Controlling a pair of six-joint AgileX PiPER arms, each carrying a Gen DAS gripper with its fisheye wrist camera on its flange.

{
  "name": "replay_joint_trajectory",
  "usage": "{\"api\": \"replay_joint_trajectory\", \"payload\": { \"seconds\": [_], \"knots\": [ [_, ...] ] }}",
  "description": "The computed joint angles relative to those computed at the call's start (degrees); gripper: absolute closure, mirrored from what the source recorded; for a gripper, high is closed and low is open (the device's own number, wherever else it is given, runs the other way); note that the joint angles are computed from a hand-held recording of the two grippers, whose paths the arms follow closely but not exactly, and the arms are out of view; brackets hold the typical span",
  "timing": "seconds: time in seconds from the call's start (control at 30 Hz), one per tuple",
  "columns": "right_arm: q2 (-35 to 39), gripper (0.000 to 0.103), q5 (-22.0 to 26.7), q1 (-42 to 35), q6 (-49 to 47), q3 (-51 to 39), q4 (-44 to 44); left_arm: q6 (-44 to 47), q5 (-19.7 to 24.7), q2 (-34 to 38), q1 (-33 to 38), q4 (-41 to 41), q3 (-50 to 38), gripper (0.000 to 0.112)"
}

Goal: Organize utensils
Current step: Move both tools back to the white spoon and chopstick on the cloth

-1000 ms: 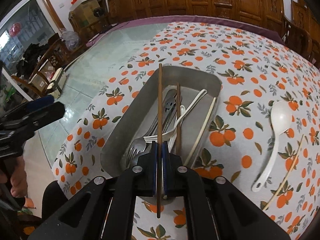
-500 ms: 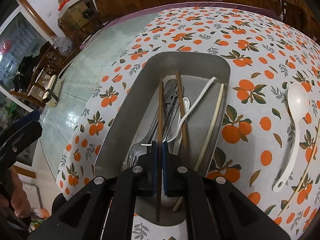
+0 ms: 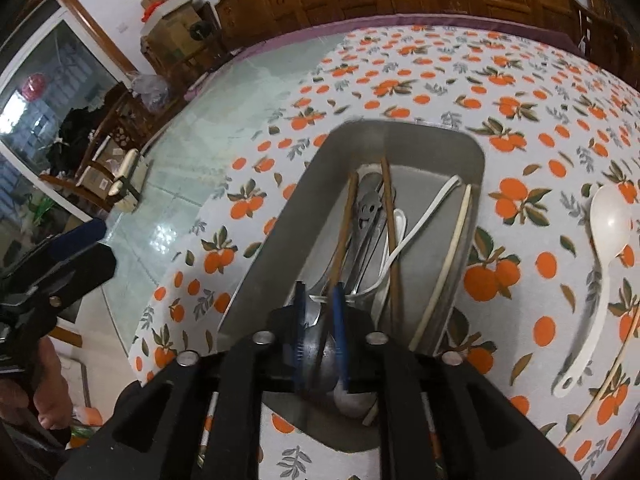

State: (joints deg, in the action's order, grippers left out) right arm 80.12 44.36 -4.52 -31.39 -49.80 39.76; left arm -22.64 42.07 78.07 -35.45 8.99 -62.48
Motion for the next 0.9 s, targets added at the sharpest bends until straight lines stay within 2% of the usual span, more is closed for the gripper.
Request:
{"api": "replay_joint_trajectory", "payload": {
  "seconds": [0.27,0.43,0.5,0.57,0.67,0.77,0.9],
  "knots": [
    [-1.3,0.082,2.6,-3.8,-4.4,-0.5,1.4,-2.1,0.5,1.5,-2.6,1.1,-1.4,0.025],
    [-5.7,0.082,5.0,-10.0,-7.6,0.3,0.2,-3.6,0.7,2.6,-4.7,2.1,-2.4,0.025],
    [-8.2,0.067,6.2,-14.6,-9.8,0.7,-1.1,-4.6,0.8,3.5,-6.1,2.7,-3.2,0.025],
    [-10.0,0.063,6.5,-18.4,-12.1,1.4,-2.2,-5.5,0.7,4.4,-7.5,3.1,-3.9,0.025],
    [-10.6,0.063,6.8,-25.9,-17.1,2.5,-3.6,-6.7,0.5,6.0,-9.7,3.8,-5.2,0.025],
    [-8.5,0.063,5.1,-32.5,-20.7,3.3,-6.1,-7.7,0.3,8.0,-11.5,4.1,-6.8,0.025],
    [-3.8,0.063,1.1,-36.7,-22.8,4.5,-8.5,-9.2,0.3,10.9,-14.2,4.9,-9.5,0.025]
  ]
}}
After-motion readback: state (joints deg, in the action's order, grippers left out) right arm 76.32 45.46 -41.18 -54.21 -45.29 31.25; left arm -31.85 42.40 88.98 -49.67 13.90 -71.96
